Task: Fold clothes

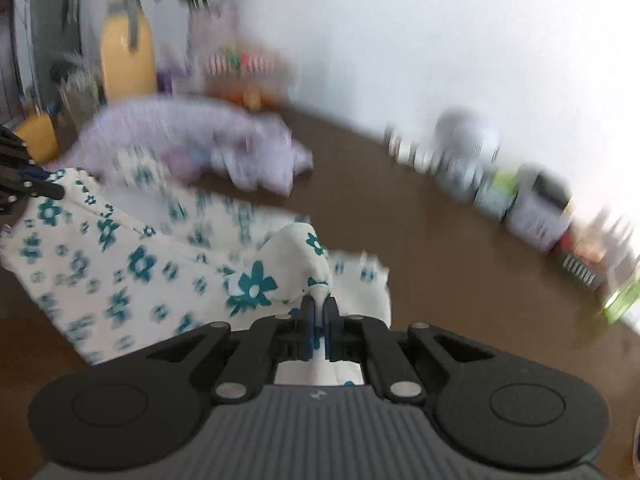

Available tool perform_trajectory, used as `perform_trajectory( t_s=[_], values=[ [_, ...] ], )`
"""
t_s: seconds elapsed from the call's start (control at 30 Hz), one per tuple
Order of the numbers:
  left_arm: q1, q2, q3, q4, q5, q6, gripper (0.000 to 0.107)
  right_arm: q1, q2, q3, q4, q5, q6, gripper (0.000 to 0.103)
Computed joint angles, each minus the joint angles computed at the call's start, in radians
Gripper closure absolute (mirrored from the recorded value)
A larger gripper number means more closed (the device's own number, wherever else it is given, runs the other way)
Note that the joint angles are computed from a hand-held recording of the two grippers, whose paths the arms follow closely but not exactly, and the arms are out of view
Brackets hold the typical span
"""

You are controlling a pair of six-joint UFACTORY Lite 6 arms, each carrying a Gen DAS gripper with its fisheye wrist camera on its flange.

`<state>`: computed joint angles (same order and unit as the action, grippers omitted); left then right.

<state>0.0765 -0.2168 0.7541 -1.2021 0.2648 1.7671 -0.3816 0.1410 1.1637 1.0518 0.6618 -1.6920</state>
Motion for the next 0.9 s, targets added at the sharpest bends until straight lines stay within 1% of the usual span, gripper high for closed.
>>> perform_trajectory(
  t_s=[0.07, 0.1, 0.17, 0.2, 0.27, 0.3, 0.33, 0.37, 0.4, 0.43, 0.47, 0.5, 0.53, 0.57, 0.63, 0.7, 0.73, 0.8, 0.83, 0.9],
  values=[
    [0.055, -0.155, -0.084, 0.093, 0.097, -0.064, 0.102, -0.081, -0.116, -0.065, 0.005, 0.122, -0.057, 0.1],
    [0.089, -0.229, -0.125, 0.144, 0.166, -0.092, 0.102, -0.128, -0.177, -0.107, -0.021, 0.189, -0.077, 0.1],
    [0.176, -0.393, -0.222, 0.248, 0.34, -0.13, 0.102, -0.234, -0.275, -0.196, -0.105, 0.313, -0.112, 0.099],
    [0.199, -0.453, -0.27, 0.298, 0.394, -0.149, 0.102, -0.282, -0.308, -0.238, -0.155, 0.356, -0.129, 0.099],
    [0.206, -0.548, -0.369, 0.412, 0.452, -0.21, 0.101, -0.34, -0.359, -0.334, -0.269, 0.375, -0.149, 0.099],
    [0.208, -0.597, -0.418, 0.467, 0.482, -0.239, 0.101, -0.354, -0.375, -0.389, -0.337, 0.363, -0.152, 0.099],
    [0.183, -0.633, -0.462, 0.525, 0.483, -0.288, 0.1, -0.354, -0.38, -0.434, -0.392, 0.342, -0.141, 0.099],
    [0.135, -0.646, -0.493, 0.577, 0.448, -0.355, 0.097, -0.351, -0.381, -0.476, -0.436, 0.315, -0.12, 0.098],
    [0.092, -0.655, -0.515, 0.619, 0.413, -0.415, 0.096, -0.353, -0.379, -0.498, -0.453, 0.306, -0.109, 0.098],
    [0.067, -0.665, -0.529, 0.639, 0.394, -0.451, 0.094, -0.37, -0.384, -0.503, -0.439, 0.323, -0.115, 0.093],
    [0.075, -0.682, -0.531, 0.623, 0.4, -0.448, 0.092, -0.39, -0.39, -0.505, -0.42, 0.346, -0.123, 0.084],
    [0.099, -0.702, -0.527, 0.594, 0.419, -0.43, 0.088, -0.427, -0.39, -0.485, -0.386, 0.394, -0.141, 0.078],
    [0.125, -0.716, -0.522, 0.563, 0.436, -0.407, 0.078, -0.466, -0.382, -0.458, -0.354, 0.449, -0.157, 0.063],
    [0.153, -0.722, -0.513, 0.531, 0.449, -0.378, 0.067, -0.509, -0.377, -0.434, -0.322, 0.506, -0.172, 0.058],
    [0.209, -0.73, -0.495, 0.467, 0.477, -0.322, 0.061, -0.548, -0.346, -0.383, -0.266, 0.562, -0.154, 0.058],
    [0.246, -0.719, -0.475, 0.412, 0.488, -0.284, 0.061, -0.543, -0.329, -0.364, -0.216, 0.522, -0.121, 0.058],
    [0.24, -0.69, -0.464, 0.397, 0.467, -0.282, 0.061, -0.526, -0.33, -0.374, -0.191, 0.466, -0.106, 0.058],
    [0.184, -0.624, -0.453, 0.377, 0.389, -0.302, 0.06, -0.46, -0.295, -0.389, -0.136, 0.318, -0.07, 0.058],
    [0.158, -0.585, -0.449, 0.361, 0.354, -0.301, 0.06, -0.419, -0.25, -0.378, -0.106, 0.251, -0.049, 0.058],
    [0.106, -0.496, -0.436, 0.323, 0.29, -0.29, 0.06, -0.352, -0.158, -0.35, -0.043, 0.151, -0.034, 0.058]
  ],
)
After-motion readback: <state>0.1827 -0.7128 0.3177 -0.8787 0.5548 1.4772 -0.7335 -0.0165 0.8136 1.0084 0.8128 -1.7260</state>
